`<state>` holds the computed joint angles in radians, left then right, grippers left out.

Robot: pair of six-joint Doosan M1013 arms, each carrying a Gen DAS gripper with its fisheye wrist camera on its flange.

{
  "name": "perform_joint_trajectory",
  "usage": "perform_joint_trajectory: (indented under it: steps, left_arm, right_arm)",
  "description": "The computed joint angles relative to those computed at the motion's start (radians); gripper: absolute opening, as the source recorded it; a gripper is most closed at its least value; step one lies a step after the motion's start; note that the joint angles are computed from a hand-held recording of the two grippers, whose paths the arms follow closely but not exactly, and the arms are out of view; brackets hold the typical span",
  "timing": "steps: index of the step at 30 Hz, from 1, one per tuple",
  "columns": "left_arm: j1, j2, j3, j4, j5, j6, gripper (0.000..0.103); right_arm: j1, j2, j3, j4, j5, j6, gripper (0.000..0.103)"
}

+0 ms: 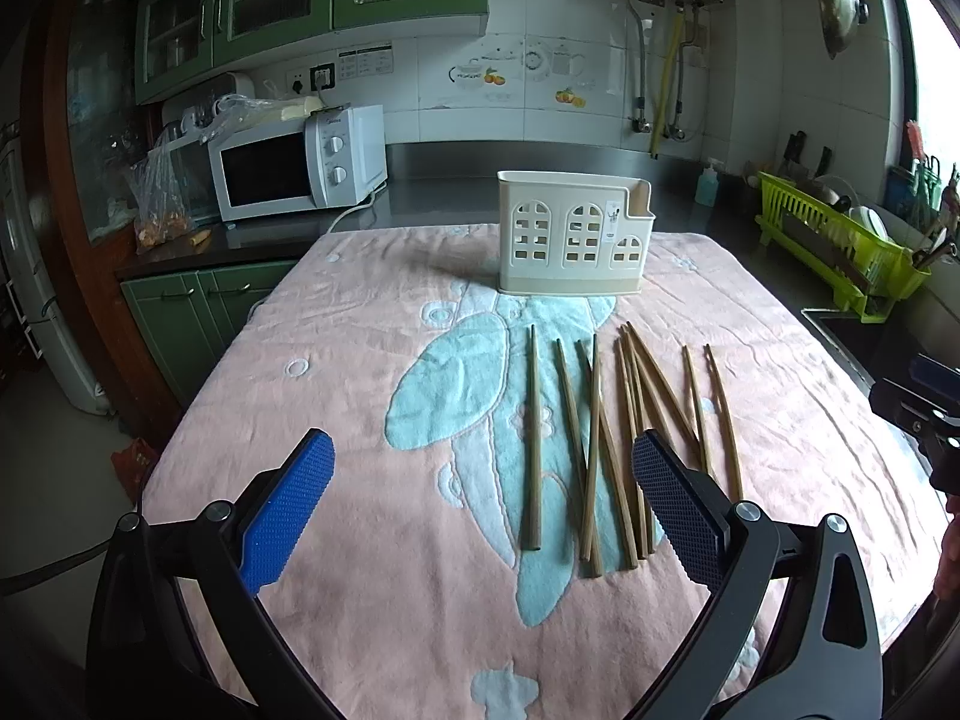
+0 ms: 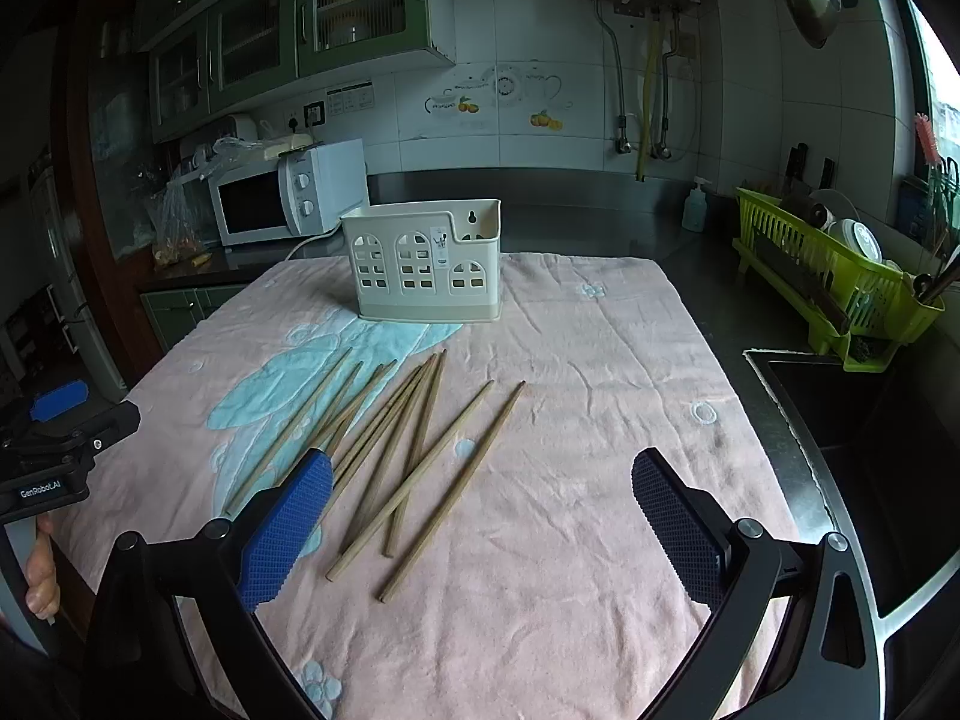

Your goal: Organize utensils

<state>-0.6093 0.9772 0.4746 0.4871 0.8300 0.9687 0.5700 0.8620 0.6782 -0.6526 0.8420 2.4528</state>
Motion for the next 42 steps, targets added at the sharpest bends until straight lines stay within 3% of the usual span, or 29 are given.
perform_joint_trajectory:
  steps: [42]
  left_arm:
    - [0.0, 0.008, -0.014, 0.064, 0.011, -0.033, 0.098]
  right_arm:
    - [0.001, -0.006, 0.009, -0.003, -0.013, 0.006, 0.097]
